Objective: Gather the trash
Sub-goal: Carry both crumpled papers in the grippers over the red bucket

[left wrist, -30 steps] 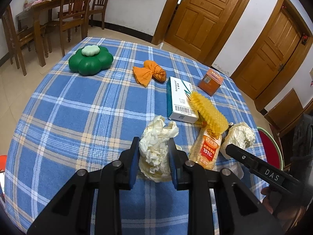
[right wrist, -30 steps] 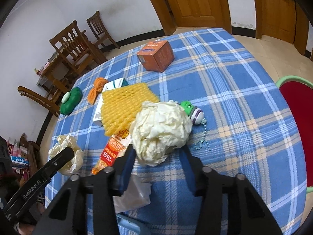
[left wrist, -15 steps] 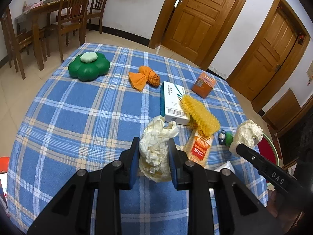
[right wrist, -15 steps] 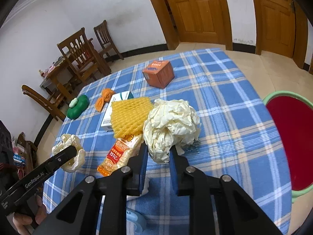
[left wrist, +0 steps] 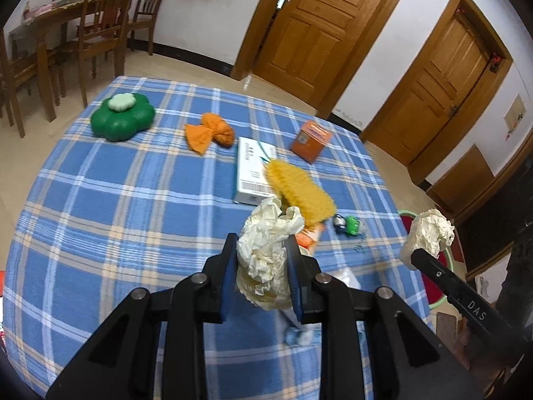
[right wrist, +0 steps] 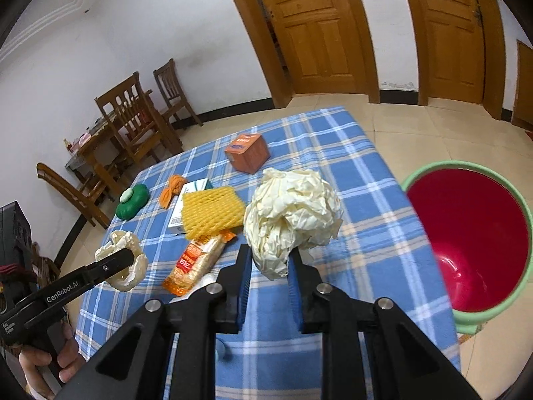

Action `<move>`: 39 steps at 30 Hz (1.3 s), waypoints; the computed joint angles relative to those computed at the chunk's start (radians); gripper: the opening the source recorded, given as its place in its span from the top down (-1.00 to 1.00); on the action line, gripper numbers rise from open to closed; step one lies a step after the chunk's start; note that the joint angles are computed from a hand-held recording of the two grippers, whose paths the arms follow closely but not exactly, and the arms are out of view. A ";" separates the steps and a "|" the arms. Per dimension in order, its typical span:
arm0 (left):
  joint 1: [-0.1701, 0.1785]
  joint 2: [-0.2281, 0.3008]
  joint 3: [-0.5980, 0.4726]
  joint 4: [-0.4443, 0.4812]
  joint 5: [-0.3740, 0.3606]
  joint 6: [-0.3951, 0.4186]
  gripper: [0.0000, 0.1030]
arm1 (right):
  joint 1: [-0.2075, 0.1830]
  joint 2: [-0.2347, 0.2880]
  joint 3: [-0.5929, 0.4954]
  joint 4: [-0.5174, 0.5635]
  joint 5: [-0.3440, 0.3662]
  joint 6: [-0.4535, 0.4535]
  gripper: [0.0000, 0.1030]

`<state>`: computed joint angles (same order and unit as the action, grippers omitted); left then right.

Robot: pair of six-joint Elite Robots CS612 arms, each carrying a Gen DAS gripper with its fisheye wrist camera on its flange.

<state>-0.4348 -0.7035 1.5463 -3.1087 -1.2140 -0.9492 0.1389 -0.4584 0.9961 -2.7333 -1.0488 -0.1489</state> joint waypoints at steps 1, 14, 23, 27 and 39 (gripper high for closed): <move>-0.001 0.001 -0.002 0.000 -0.003 0.004 0.47 | -0.004 -0.002 0.004 -0.006 -0.001 0.008 0.55; -0.008 0.039 -0.113 0.030 -0.088 0.116 0.47 | -0.045 -0.009 0.024 -0.062 -0.059 0.128 0.55; -0.014 0.083 -0.223 0.080 -0.165 0.206 0.47 | -0.078 0.005 0.010 -0.078 -0.120 0.227 0.55; -0.015 0.108 -0.279 0.117 -0.197 0.235 0.47 | -0.090 0.023 -0.015 -0.062 -0.149 0.259 0.54; -0.018 0.198 -0.478 0.287 -0.299 0.306 0.47 | -0.119 0.063 -0.068 -0.026 -0.169 0.343 0.47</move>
<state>-0.4532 -0.5051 1.0678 -2.8217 -1.5132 -0.6435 0.0196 -0.3952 0.9286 -2.7591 -1.2180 0.1937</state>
